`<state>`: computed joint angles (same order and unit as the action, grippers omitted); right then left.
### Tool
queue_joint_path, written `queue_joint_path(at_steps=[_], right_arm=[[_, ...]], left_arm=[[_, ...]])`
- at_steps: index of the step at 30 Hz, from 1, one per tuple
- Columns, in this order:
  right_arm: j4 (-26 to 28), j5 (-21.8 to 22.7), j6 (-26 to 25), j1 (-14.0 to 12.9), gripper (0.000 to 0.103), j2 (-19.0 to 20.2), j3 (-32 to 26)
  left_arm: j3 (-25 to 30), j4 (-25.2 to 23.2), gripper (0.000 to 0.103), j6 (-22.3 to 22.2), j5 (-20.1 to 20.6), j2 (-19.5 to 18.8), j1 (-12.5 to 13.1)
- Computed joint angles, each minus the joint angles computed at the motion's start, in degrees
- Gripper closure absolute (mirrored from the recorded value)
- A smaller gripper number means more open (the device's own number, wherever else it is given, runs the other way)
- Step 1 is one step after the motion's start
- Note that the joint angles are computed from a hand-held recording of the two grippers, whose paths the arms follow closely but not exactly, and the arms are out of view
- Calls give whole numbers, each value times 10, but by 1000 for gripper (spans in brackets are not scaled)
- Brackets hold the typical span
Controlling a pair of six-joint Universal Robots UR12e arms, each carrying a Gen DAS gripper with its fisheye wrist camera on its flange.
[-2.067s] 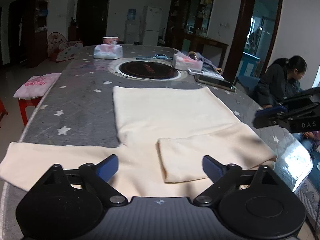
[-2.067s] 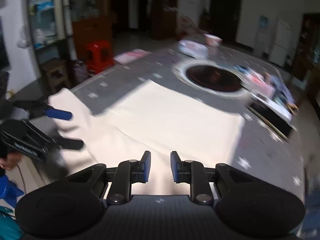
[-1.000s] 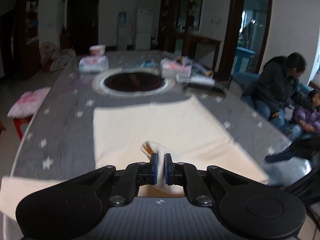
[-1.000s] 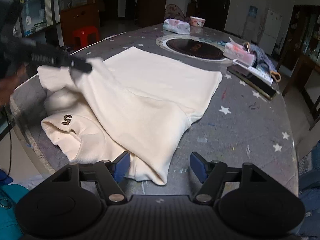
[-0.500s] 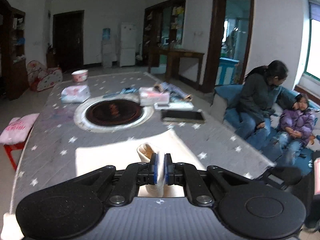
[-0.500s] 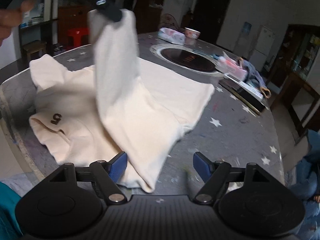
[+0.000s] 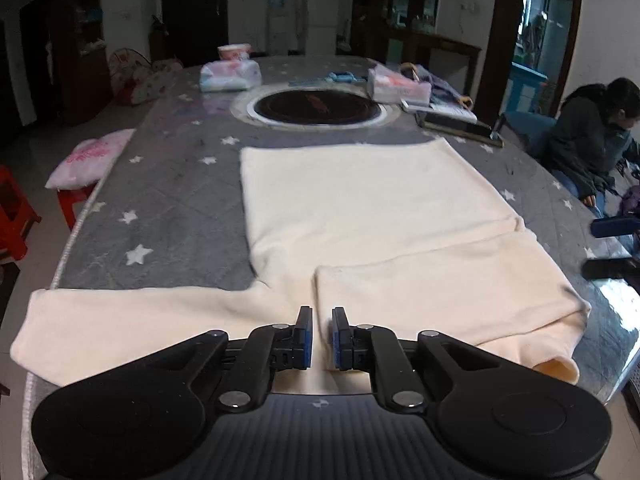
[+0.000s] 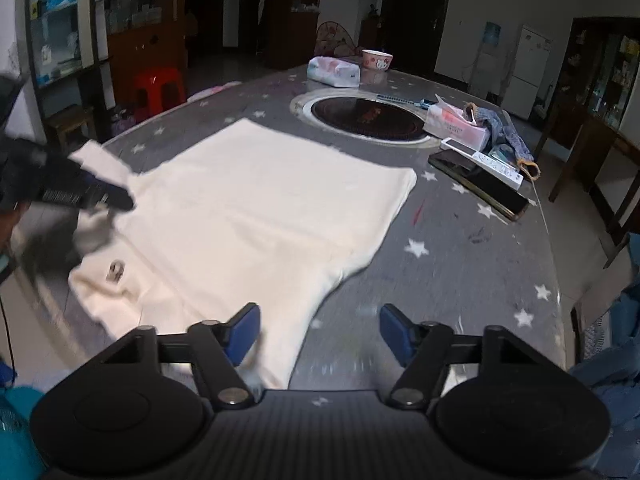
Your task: Fold clothes
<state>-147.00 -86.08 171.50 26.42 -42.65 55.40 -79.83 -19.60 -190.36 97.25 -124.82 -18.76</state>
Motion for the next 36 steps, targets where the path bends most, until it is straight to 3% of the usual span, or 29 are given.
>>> queue_joint_path(at_steps=[7, 11, 14, 21, 28, 34, 36], right_arm=[[55, 42, 10, -2, 68, 60, -98], [73, 35, 5, 0, 69, 76, -119], [75, 34, -8, 3, 69, 73, -120], [115, 78, -50, 13, 68, 97, -177], [197, 121, -111, 32, 68, 167, -312], [282, 134, -148, 47, 68, 233, -436], [273, 127, -153, 49, 68, 232, -433]], left_arm=[[2, 11, 88, 5, -38, -7, 1], [-2, 21, 86, 2, -48, -9, 3], [-12, 34, 74, -12, -50, -2, 7], [-47, 50, 60, -63, 41, 24, 14], [-89, 15, 56, -156, 151, 55, 30], [-111, -16, 51, -242, 199, 68, 50], [-113, -22, 48, -260, 201, 68, 55]])
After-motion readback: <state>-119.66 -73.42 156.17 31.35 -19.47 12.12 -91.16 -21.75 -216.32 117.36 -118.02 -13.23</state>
